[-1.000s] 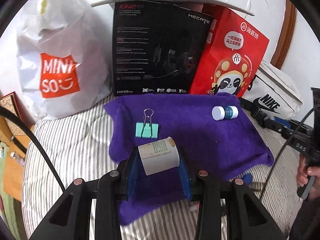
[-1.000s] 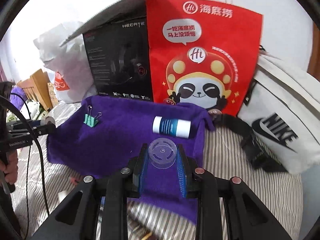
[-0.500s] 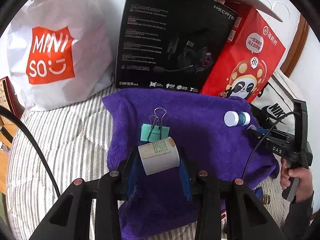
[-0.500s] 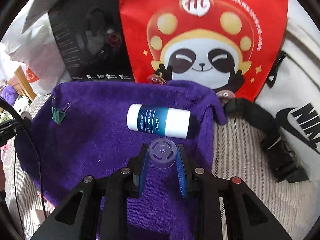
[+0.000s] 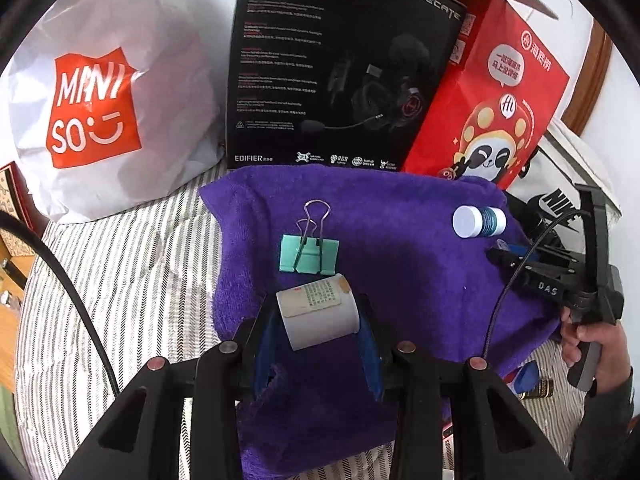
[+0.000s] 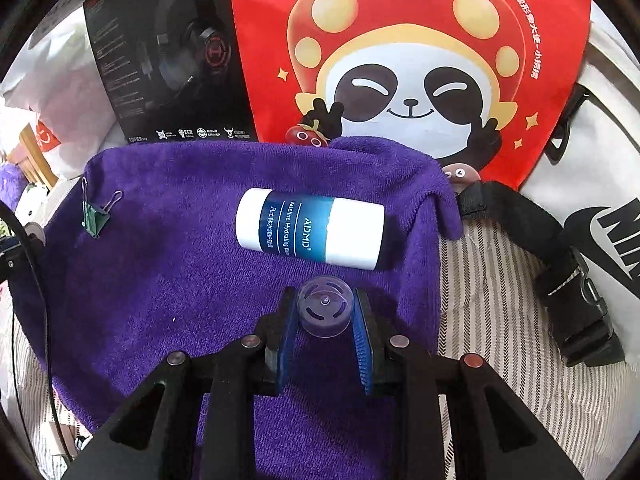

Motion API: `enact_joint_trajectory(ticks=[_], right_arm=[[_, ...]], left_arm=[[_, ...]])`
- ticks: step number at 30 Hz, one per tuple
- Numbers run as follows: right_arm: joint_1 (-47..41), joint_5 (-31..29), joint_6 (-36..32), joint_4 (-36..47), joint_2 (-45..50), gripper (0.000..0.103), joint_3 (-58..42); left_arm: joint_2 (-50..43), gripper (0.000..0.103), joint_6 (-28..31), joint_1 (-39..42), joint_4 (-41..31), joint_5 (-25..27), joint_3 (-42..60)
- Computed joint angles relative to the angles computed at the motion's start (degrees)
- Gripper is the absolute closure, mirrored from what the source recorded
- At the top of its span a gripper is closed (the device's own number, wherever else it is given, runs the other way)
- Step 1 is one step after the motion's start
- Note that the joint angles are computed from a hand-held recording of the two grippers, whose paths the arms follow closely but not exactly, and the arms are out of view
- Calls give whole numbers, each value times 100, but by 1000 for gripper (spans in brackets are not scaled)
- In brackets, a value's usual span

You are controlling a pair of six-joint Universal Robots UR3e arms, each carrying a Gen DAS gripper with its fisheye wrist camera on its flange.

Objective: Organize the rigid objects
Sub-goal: 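Carry the cap onto the towel and open the right tool while the left tool carries the roll, then lower the white roll onto the towel beside the clip and open the left tool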

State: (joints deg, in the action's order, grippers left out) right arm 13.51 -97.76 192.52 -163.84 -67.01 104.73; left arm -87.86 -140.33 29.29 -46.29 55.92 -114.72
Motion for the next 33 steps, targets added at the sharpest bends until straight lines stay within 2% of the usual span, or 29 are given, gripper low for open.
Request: enact_joint_trajectory(ticks=[2,4,6,9,13,16,22,27,33], right_arm=[[-93,266,-90,-190,-122,63,214],[-92,368,-96,-349,-178,58,340],[-28,216,-33,-330,-337,50,464],[165,-93,139,-218,-581,49,534],[417,-363,427,-431,-1124,37,996],[577,-472,588,-822,-1491,36,1470],[736,-448,700,-1912,-1467,36,1999],[708,-432,779,-1883,-1486,36,2086],[541,-255,866,-2079,-1651,36,2361]], left_arm=[[-46,67,-16,-43,41,59,7],[-94,67,-23,-83,50,87,24],[-151,67,-32,-138,92,133,43],[-211,67,-35,-200,183,216,41],[-362,67,-93,-318,278,310,121],[-535,67,-155,-460,438,450,225],[-844,67,-263,-799,730,772,362],[-1110,67,-418,-1298,1279,1471,442],[-1136,65,-476,-1292,1122,1525,545]])
